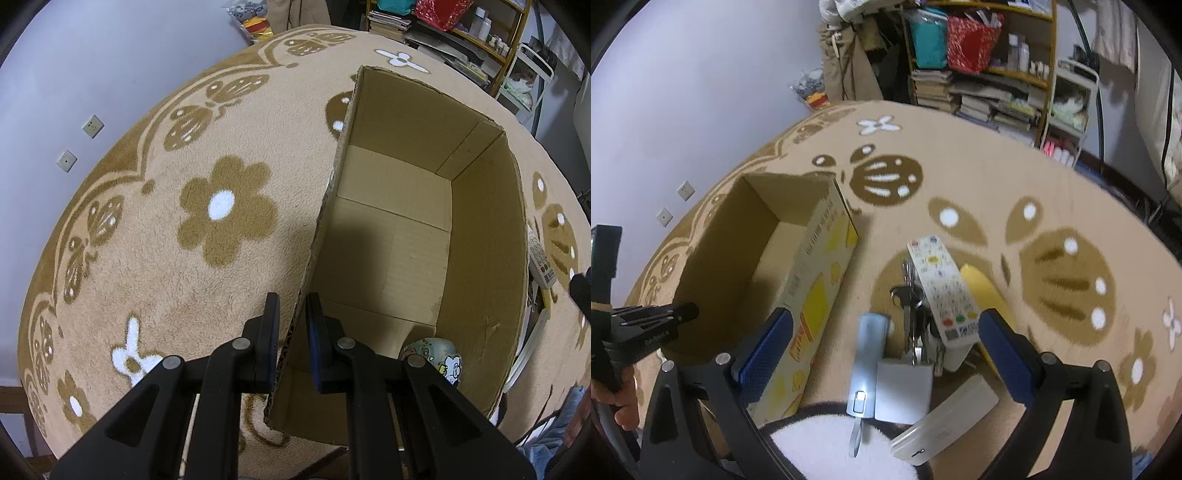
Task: Organize rigid objects
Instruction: 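Move the right tool back to the pile and grasp the light-blue device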
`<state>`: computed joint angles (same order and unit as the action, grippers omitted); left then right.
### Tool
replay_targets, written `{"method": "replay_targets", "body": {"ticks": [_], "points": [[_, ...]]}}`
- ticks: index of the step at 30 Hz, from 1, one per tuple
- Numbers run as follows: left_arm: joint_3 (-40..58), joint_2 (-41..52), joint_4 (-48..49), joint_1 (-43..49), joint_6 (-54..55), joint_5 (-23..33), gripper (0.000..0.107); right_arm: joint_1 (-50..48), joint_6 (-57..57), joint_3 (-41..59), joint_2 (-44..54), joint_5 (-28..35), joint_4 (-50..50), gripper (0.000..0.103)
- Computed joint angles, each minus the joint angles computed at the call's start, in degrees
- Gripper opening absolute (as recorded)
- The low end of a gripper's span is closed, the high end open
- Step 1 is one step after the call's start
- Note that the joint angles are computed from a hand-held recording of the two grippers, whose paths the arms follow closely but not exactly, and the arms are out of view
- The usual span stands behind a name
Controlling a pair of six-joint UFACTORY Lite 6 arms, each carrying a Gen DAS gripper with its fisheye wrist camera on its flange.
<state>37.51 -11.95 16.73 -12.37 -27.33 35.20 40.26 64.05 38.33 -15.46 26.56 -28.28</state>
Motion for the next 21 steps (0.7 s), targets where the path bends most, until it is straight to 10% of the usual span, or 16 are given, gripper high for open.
{"method": "replay_targets", "body": {"ticks": [9, 13, 21], "points": [[-0.1, -0.2, -0.2, 0.0, 0.1, 0.1, 0.014, 2.1, 6.4, -2.9, 3.8, -5.9, -3.4, 0.103], [-0.1, -0.2, -0.2, -0.1, 0.1, 0.1, 0.014, 1.6, 0.5, -2.4, 6.7, -9.7, 1.8, 0.074], [-0.3, -0.5, 0.4, -0.4, -0.4, 0.4, 0.014, 0.8, 0.7, -1.6, 12.4, -13.2, 1.8, 0.058]]}}
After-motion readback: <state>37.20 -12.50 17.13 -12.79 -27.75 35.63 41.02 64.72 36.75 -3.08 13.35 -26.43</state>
